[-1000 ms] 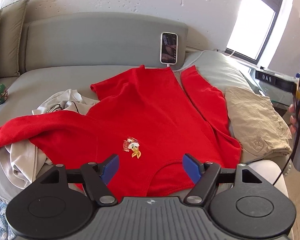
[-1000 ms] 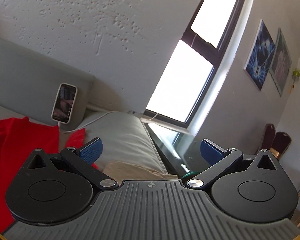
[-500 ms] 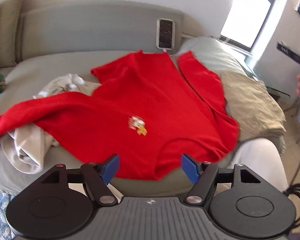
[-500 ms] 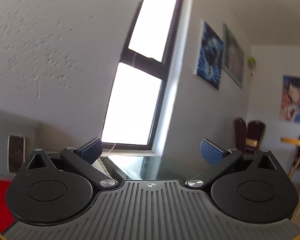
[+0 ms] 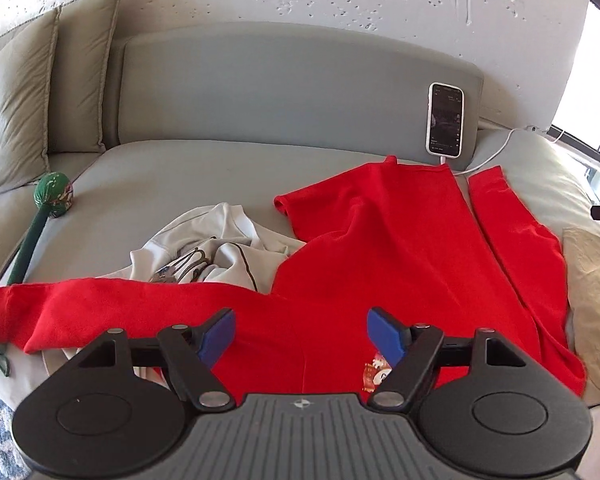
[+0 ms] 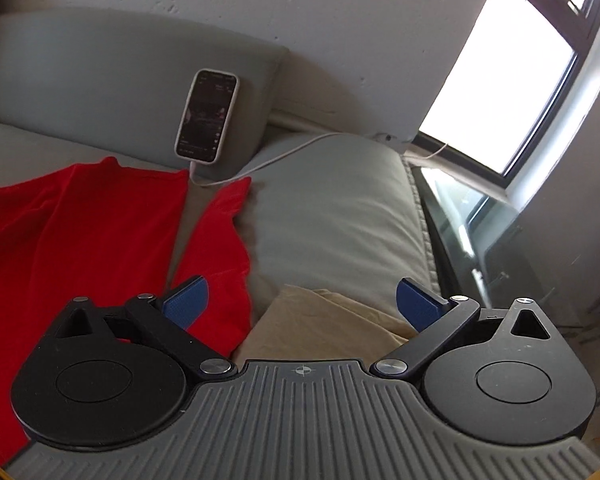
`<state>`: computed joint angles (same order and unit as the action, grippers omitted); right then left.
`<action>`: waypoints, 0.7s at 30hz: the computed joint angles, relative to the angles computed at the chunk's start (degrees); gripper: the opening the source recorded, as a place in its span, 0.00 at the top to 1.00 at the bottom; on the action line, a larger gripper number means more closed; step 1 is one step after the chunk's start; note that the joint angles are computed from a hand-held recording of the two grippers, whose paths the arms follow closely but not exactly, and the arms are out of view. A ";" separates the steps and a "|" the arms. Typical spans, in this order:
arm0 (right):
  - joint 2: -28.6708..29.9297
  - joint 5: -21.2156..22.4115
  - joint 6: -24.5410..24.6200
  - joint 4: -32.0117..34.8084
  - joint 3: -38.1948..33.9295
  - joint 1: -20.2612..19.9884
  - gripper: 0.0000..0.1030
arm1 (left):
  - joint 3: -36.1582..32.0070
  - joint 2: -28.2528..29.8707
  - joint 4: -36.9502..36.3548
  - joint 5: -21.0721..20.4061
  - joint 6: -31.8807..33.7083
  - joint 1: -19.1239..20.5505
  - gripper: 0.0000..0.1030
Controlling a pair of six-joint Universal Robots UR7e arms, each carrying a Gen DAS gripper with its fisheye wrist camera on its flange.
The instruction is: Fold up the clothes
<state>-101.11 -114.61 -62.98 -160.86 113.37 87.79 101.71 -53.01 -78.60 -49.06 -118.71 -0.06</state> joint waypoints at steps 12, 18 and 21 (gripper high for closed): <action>20.54 -2.36 8.04 -0.49 -10.14 2.99 0.59 | 10.63 -2.82 -26.40 6.63 5.18 5.42 0.30; 32.10 -6.90 16.02 3.28 -16.43 4.17 0.60 | 14.29 -2.74 -35.21 5.74 9.66 7.35 0.30; 38.41 -14.39 17.21 -1.71 -19.45 4.62 0.59 | 16.07 -2.38 -40.06 6.12 11.79 8.50 0.30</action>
